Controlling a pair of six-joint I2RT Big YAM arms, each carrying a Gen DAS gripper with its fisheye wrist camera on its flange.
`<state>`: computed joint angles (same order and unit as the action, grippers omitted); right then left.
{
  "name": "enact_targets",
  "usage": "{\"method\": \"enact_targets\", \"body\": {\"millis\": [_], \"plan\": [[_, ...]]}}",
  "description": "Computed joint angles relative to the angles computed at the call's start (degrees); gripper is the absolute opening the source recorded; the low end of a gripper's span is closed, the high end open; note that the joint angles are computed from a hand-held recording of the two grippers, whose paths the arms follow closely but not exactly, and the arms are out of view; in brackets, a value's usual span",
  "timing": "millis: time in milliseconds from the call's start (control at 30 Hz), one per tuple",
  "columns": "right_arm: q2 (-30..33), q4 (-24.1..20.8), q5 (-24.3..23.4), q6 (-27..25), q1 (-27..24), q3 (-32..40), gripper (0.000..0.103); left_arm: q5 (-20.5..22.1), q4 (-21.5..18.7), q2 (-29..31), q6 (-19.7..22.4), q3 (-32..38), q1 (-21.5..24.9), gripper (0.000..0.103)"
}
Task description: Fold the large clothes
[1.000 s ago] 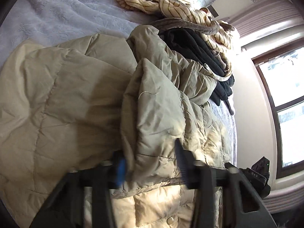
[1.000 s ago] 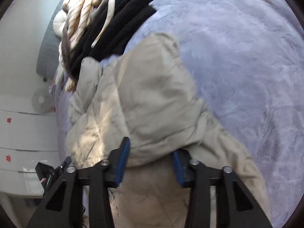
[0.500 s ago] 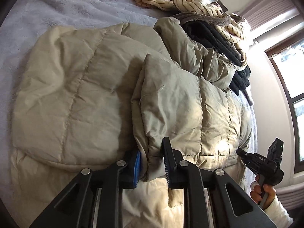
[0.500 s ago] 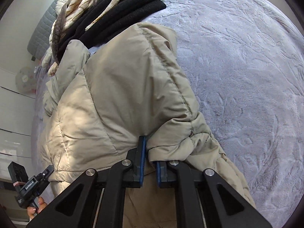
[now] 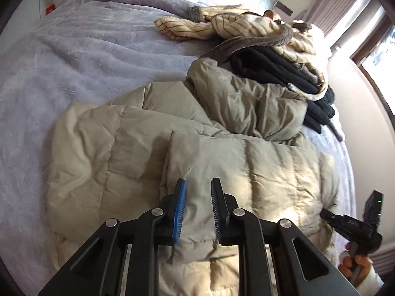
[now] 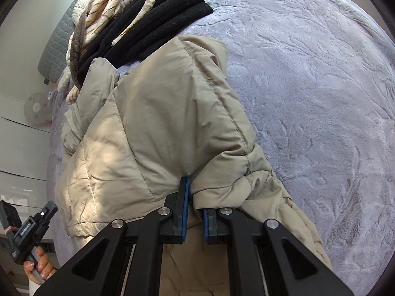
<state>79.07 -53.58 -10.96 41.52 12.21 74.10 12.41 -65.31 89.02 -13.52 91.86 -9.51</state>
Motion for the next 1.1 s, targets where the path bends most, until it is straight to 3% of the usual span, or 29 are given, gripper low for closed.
{"method": "enact_targets", "body": {"millis": [67, 167, 200, 233, 267, 300, 367, 433, 500, 567, 633, 733, 867, 1000, 1100], "plan": [[0.0, -2.7, -0.2, -1.4, 0.1, 1.3, 0.011, -2.4, -1.1, 2.7, -0.9, 0.5, -0.5, 0.022], [-1.5, -6.9, -2.0, -7.0, 0.7, 4.1, 0.016, -0.1, 0.7, 2.8, -1.6, -1.2, 0.7, 0.022], [-2.9, -6.2, -2.2, -8.9, 0.9, 4.3, 0.022, 0.1, 0.9, 2.8, -1.2, -1.3, 0.8, 0.022], [-4.4, -4.7, -2.3, -10.3, 0.8, 4.1, 0.039, -0.1, 0.8, 2.9, -0.7, -1.3, 0.8, 0.022], [-5.9, -2.4, -1.9, -10.9, 0.5, 3.8, 0.05, -0.5, 0.6, 3.1, -0.1, -1.0, 0.8, 0.022], [-6.8, -0.2, -0.7, -10.6, -0.3, 3.8, 0.064, -0.9, 0.2, 3.5, 0.4, -0.6, 0.6, 0.022], [-6.1, 2.9, 0.1, -8.1, -3.3, 4.3, 0.065, -1.6, 0.1, 3.8, 0.9, -0.4, 0.5, 0.022], [-2.2, 4.2, -5.0, -1.6, -8.0, 5.2, 0.065, -1.9, 0.3, 3.6, 0.6, -0.8, 0.4, 0.022], [2.2, 8.0, -13.5, 8.0, -11.8, 4.5, 0.065, -2.2, 0.5, 3.8, -0.1, -0.6, 0.1, 0.022], [5.4, 14.4, -20.2, 16.9, -13.8, 2.8, 0.056, -2.4, 0.3, 4.0, -0.5, -0.3, -0.1, 0.022], [7.5, 18.3, -24.4, 18.6, -13.9, 2.9, 0.017, -2.6, -0.1, 4.3, -0.6, 0.2, -0.2, 0.022], [9.1, 15.3, -22.1, 11.9, -12.9, 6.5, 0.01, -3.0, -0.2, 4.6, -0.5, 0.5, -0.2, 0.022], [13.4, 4.3, -13.6, 3.1, -12.2, 11.1, 0.009, -1.8, 0.8, 4.9, -0.4, 0.2, -0.4, 0.022], [11.3, 2.7, -7.1, 2.2, -10.8, 11.1, 0.01, -3.8, 0.2, 5.5, -0.2, 1.3, -1.4, 0.022], [7.3, 0.7, -1.8, -3.3, -8.7, 11.0, 0.01, -3.2, 0.2, 5.4, -0.4, 1.2, -1.1, 0.022]]}}
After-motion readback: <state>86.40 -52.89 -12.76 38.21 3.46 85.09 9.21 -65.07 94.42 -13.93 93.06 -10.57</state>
